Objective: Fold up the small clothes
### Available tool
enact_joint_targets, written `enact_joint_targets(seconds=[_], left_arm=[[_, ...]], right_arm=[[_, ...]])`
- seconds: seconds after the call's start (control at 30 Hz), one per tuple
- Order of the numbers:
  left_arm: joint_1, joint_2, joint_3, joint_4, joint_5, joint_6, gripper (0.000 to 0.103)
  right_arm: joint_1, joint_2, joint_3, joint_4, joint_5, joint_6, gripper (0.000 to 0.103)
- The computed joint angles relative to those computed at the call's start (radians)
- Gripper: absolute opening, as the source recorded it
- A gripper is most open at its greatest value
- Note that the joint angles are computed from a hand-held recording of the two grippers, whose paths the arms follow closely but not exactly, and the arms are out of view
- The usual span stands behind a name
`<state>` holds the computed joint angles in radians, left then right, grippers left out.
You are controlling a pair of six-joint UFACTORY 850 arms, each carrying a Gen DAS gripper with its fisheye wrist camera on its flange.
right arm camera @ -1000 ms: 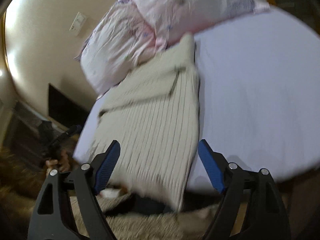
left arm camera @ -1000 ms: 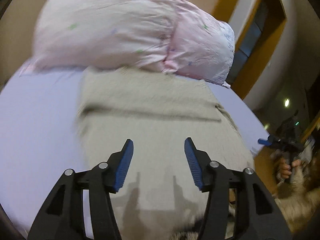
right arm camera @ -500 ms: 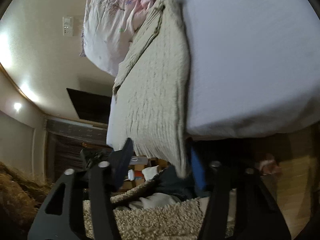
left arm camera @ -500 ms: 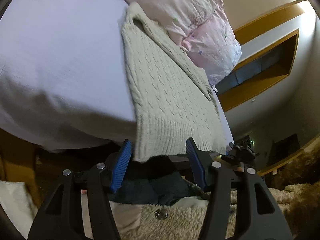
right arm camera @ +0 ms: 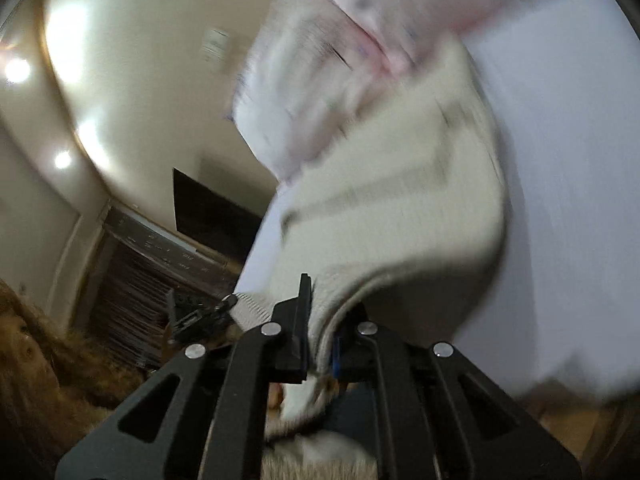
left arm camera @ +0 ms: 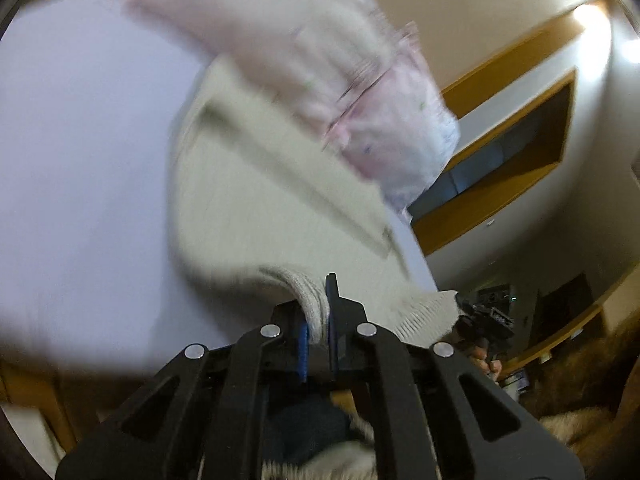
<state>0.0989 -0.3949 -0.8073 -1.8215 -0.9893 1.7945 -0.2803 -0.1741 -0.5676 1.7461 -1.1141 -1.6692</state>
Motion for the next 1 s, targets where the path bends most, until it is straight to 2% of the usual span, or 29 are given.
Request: enact_joint_targets(seconds=[0.13,0.2,0.23,0.27,0.33,0.37,0.43,0.47,0.5,0.53,0.57,0.6,0.63,0.7,0.77,0.87,1.0], left_arm=[[-0.087,-0.058,-0.219,-0.130,0.146,0.027,0.006],[-0.131,-0.150,-0.383,-0.166,0.244,-0.037,0.006],[-0.152,-0.200,-0.463,-0.182,0.307,-0.062,0.006],[-0.176,-0.258,-0.555,-0.189,0.391,-0.096,0.006],[-0.199,-0.357,-0.701,-0.103,0.526,-0.243,0.006],[-0.207,-0.416,-0.773,-0.034,0.569,-0.347,0.006],[-0.205,-0.479,-0.843,0.087,0.565,-0.518,0.007],[-0.200,-0.488,-0.855,0.109,0.554,-0.543,0.007],[-0.195,-0.486,-0.849,0.103,0.536,-0.525,0.007],[-0.189,-0.477,-0.834,0.091,0.515,-0.497,0.008],[-0.180,-0.462,-0.814,0.098,0.497,-0.489,0.012],[-0.173,-0.445,-0.792,0.088,0.491,-0.469,0.026],[-0.165,-0.422,-0.759,0.036,0.487,-0.408,0.048],[-0.151,-0.373,-0.683,-0.115,0.505,-0.238,0.076],[-0.138,-0.349,-0.650,-0.121,0.541,-0.222,0.077],[-0.124,-0.380,-0.684,0.102,0.562,-0.461,0.073],[-0.118,-0.429,-0.722,0.275,0.513,-0.647,0.069]], right_arm=[[0.063,-0.028,-0.148,0.180,0.118,-0.078,0.007],[0.098,-0.106,-0.252,0.291,0.188,-0.082,0.007],[0.110,-0.152,-0.303,0.331,0.221,-0.076,0.007],[0.129,-0.216,-0.375,0.383,0.289,-0.062,0.007],[0.155,-0.310,-0.478,0.413,0.402,-0.005,0.008],[0.166,-0.372,-0.548,0.390,0.471,0.068,0.009],[0.178,-0.434,-0.622,0.302,0.547,0.183,0.021],[0.189,-0.450,-0.645,0.296,0.600,0.195,0.030],[0.198,-0.449,-0.651,0.327,0.643,0.165,0.054],[0.200,-0.440,-0.636,0.400,0.647,0.093,0.077],[0.202,-0.424,-0.611,0.505,0.638,-0.011,0.084],[0.198,-0.394,-0.571,0.609,0.605,-0.114,0.089],[0.194,-0.373,-0.534,0.690,0.553,-0.202,0.091],[0.185,-0.357,-0.496,0.732,0.470,-0.273,0.094],[0.176,-0.353,-0.470,0.740,0.412,-0.312,0.095],[0.172,-0.369,-0.478,0.689,0.412,-0.263,0.095],[0.172,-0.388,-0.516,0.602,0.428,-0.188,0.095]])
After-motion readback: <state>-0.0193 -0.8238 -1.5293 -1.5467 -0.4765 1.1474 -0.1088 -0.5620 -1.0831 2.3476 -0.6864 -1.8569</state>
